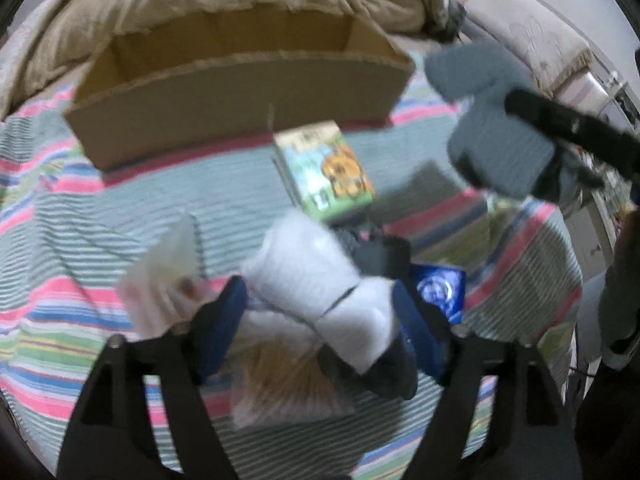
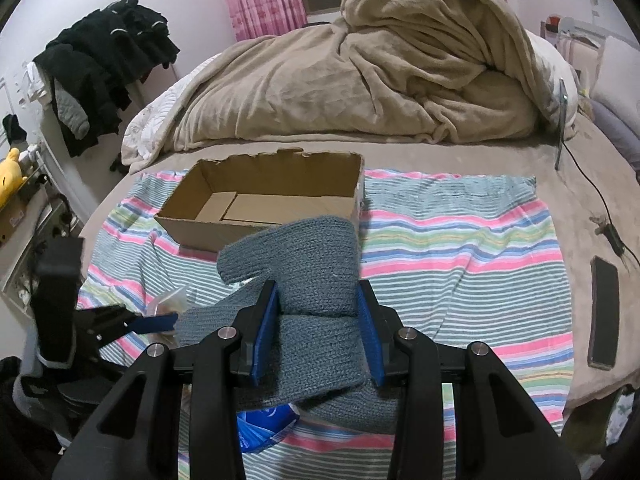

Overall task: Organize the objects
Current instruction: 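Lift the white socks and grey socks and carry both toward the cardboard box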

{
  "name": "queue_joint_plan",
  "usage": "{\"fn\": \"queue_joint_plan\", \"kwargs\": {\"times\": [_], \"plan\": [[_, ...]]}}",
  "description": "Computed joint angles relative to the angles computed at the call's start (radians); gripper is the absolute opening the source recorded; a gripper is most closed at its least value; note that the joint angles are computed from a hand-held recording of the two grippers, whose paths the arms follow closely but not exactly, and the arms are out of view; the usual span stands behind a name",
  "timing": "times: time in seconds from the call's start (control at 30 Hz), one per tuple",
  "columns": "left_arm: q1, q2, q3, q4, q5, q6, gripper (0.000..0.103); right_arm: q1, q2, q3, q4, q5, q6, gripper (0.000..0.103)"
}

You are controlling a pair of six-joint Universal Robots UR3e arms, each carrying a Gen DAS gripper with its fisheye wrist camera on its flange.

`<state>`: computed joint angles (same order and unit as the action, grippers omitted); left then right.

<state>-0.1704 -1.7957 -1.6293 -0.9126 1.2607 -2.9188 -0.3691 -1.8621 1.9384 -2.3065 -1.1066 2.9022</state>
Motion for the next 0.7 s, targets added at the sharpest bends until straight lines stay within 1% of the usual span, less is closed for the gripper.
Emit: {"fn": "queue_joint_plan", "kwargs": {"times": [0.03, 0.13, 0.17, 0.2, 0.23, 0.27, 0.3, 0.33, 0.4, 0.47, 0.6, 0.67, 0.7], "plan": [[-0.006, -0.010, -0.002, 0.005, 0.003, 0.000, 0.087, -0.001, 0.002, 0.003, -0.003, 0.000, 0.001, 0.041], [-0.025, -0.026, -0.014, 0.045, 0.009, -0.006, 0.087, -0.005, 0.005, 0.013, -0.008, 0.005, 0.003, 0.041], [-0.022, -0.020, -0.028, 0.066, -0.005, -0.008, 0.083, -0.005, 0.004, 0.017, -0.009, 0.006, 0.003, 0.041], [-0.012, -0.011, -0.045, 0.085, -0.029, -0.015, 0.076, -0.006, 0.003, 0.019, -0.009, 0.007, 0.002, 0.041], [-0.003, -0.006, -0.051, 0.085, -0.049, -0.016, 0.058, -0.007, 0.001, 0.022, -0.009, 0.009, 0.002, 0.041], [0.004, -0.001, -0.054, 0.081, -0.063, -0.020, 0.056, -0.009, -0.002, 0.023, -0.009, 0.008, 0.001, 0.041], [0.010, 0.017, -0.077, 0.110, -0.068, -0.022, 0.052, -0.007, 0.000, 0.023, -0.011, 0.006, 0.003, 0.041], [0.012, 0.028, -0.089, 0.122, -0.071, -0.020, 0.046, -0.010, -0.004, 0.027, -0.013, 0.006, 0.005, 0.041], [0.017, 0.062, -0.117, 0.145, -0.074, -0.020, 0.044, -0.018, -0.009, 0.034, -0.017, 0.008, 0.007, 0.041], [0.022, 0.097, -0.138, 0.156, -0.074, -0.021, 0.036, -0.022, -0.010, 0.035, -0.019, 0.008, 0.009, 0.041], [0.045, 0.151, -0.150, 0.148, -0.083, -0.023, 0.036, -0.029, -0.015, 0.031, -0.015, 0.021, 0.001, 0.041], [0.067, 0.171, -0.137, 0.129, -0.097, -0.021, 0.034, -0.026, -0.006, 0.022, -0.020, 0.023, 0.001, 0.041], [0.082, 0.156, -0.110, 0.130, -0.107, -0.024, 0.034, -0.025, 0.000, 0.016, -0.022, 0.024, 0.002, 0.041]]}}
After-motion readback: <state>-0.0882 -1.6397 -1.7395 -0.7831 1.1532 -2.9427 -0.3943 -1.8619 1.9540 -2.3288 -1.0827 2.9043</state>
